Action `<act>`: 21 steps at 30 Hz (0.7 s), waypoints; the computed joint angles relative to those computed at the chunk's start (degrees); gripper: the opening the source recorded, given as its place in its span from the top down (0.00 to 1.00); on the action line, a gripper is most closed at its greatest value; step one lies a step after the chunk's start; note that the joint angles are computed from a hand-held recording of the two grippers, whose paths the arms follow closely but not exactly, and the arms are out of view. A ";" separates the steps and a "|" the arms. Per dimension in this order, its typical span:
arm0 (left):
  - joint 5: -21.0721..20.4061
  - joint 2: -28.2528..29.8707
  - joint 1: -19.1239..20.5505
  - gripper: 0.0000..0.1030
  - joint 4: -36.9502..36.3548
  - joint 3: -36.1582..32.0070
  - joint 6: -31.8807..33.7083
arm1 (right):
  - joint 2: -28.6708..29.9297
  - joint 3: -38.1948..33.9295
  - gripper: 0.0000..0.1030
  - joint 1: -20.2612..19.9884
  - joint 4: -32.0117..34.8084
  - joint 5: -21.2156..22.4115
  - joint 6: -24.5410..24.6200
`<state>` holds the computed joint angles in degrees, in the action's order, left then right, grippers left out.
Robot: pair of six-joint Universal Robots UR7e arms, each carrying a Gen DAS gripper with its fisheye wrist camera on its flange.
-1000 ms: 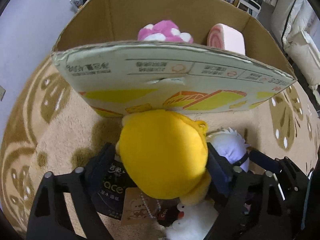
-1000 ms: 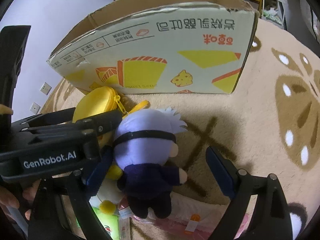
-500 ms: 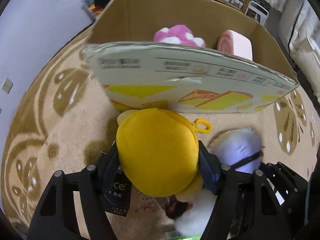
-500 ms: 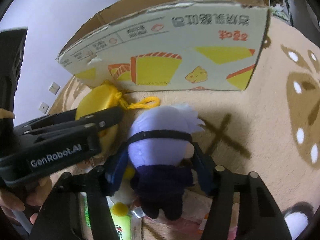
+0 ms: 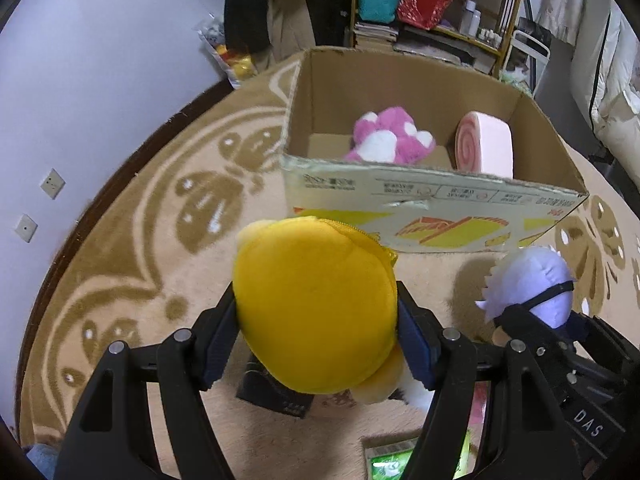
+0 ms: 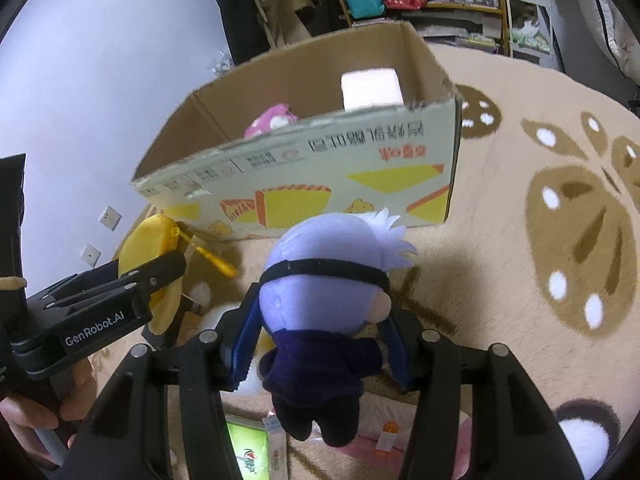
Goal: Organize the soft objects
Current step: 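Lift the yellow plush and purple-haired doll and carry them over the box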
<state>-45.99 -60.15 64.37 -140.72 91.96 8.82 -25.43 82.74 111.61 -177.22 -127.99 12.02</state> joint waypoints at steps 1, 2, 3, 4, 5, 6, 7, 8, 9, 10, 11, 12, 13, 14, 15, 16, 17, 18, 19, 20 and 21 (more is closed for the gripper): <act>0.28 -0.52 -0.23 0.32 -0.43 0.51 0.04 | 0.19 -0.29 0.44 0.17 -0.07 -0.13 -0.06; 0.54 -0.88 -0.35 0.32 -0.66 0.57 0.18 | 0.34 -0.50 0.44 0.41 -0.47 -0.33 -0.20; 0.70 -1.07 -0.37 0.32 -0.60 0.12 0.44 | 0.00 -0.09 0.44 0.58 -0.78 -0.23 -0.23; 0.79 -0.75 -0.47 0.32 -0.51 -0.69 0.55 | -1.91 2.22 0.44 0.44 -1.57 -0.22 -0.39; 0.79 -0.98 -0.54 0.32 -0.89 -0.62 0.72 | -1.80 2.14 0.44 0.62 -2.03 -0.13 -0.70; 0.71 -1.17 -0.56 0.32 -1.33 -0.63 1.06 | -1.78 2.02 0.44 0.86 -2.38 -0.26 -0.95; 0.65 -1.31 -0.66 0.32 -1.70 -0.58 1.22 | -3.45 4.15 0.44 0.95 -3.46 -0.09 -1.37; 0.38 -1.55 -0.71 0.32 -1.89 -0.58 1.38 | -3.57 4.15 0.44 1.18 -3.90 -0.18 -1.75; -0.33 -1.80 -0.66 0.31 -1.89 -0.65 1.50 | -4.28 4.99 0.44 1.23 -4.71 -0.19 -2.42; -1.45 -2.15 -0.70 0.31 -2.19 -0.66 1.64 | -4.63 5.31 0.44 1.32 -5.36 -0.25 -3.04; -1.77 -2.42 -0.89 0.31 -2.84 -0.53 1.96 | -5.03 5.77 0.44 1.36 -6.27 -0.21 -3.77; -1.63 -2.65 -1.21 0.31 -4.07 -0.23 2.66 | -5.21 5.94 0.44 1.51 -6.85 -0.23 -4.19; -1.60 -2.66 -1.34 0.31 -5.05 -0.11 3.32 | -5.12 5.68 0.44 1.82 -7.61 -0.51 -4.79; -1.51 -2.80 -1.65 0.31 -6.01 0.01 4.15 | -5.04 5.65 0.44 1.93 -8.35 -0.69 -5.28; -1.38 -2.93 -2.01 0.31 -7.26 0.18 5.24 | -5.03 5.57 0.44 2.23 -9.32 -0.87 -6.11; -1.31 -3.02 -2.27 0.31 -8.10 0.30 5.93 | -4.97 5.33 0.44 2.42 -9.68 -0.97 -6.64; -1.06 -3.09 -2.63 0.31 -9.43 0.46 7.02 | -4.89 5.20 0.44 2.60 -10.21 -1.12 -7.20; -0.82 -3.08 -2.98 0.31 -10.73 0.55 8.09 | -4.81 4.99 0.44 2.85 -10.96 -1.28 -8.04; -0.73 -3.09 -3.27 0.31 -11.53 0.52 8.91 | -4.76 4.79 0.44 3.04 -11.55 -1.30 -8.76; -0.70 -3.05 -3.55 0.31 -12.25 0.45 9.77 | -4.75 4.68 0.44 3.16 -12.02 -1.31 -9.28; -0.77 -3.02 -3.77 0.31 -12.91 0.39 10.45 | -4.84 4.66 0.44 3.25 -12.64 -1.21 -9.89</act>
